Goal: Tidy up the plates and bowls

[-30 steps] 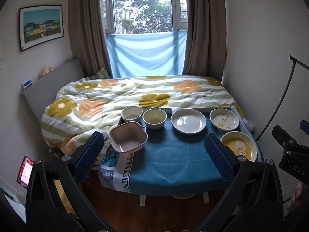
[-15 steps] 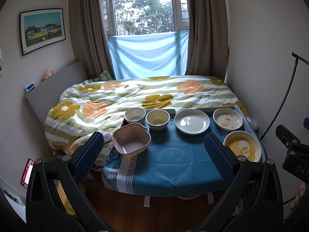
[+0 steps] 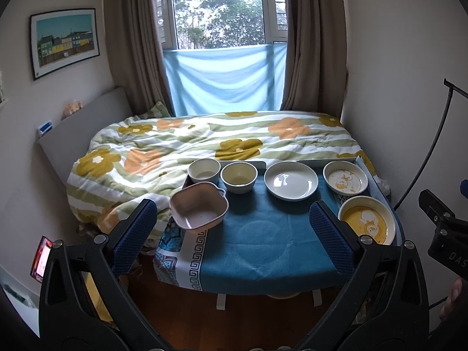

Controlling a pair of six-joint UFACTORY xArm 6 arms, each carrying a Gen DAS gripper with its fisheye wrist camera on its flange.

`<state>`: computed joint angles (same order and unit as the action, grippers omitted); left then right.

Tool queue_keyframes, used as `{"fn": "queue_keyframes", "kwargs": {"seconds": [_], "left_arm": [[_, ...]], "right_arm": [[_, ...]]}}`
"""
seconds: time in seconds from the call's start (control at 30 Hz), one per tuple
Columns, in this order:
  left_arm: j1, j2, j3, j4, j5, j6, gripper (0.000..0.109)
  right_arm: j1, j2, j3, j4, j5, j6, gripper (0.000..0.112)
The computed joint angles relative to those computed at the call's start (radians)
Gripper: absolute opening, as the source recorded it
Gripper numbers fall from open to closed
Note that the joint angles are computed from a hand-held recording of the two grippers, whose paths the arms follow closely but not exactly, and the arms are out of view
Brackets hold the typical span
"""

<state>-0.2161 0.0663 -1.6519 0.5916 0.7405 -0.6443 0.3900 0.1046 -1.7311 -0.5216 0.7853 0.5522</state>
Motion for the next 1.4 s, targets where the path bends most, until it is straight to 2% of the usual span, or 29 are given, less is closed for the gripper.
{"fn": "queue_keyframes", "kwargs": {"seconds": [1.4], "left_arm": [[-0.001, 0.02, -0.017, -0.021, -0.009, 0.021, 0.103]], "right_arm": [[0.003, 0.014, -0.008, -0.005, 0.016, 0.018, 0.103]]}}
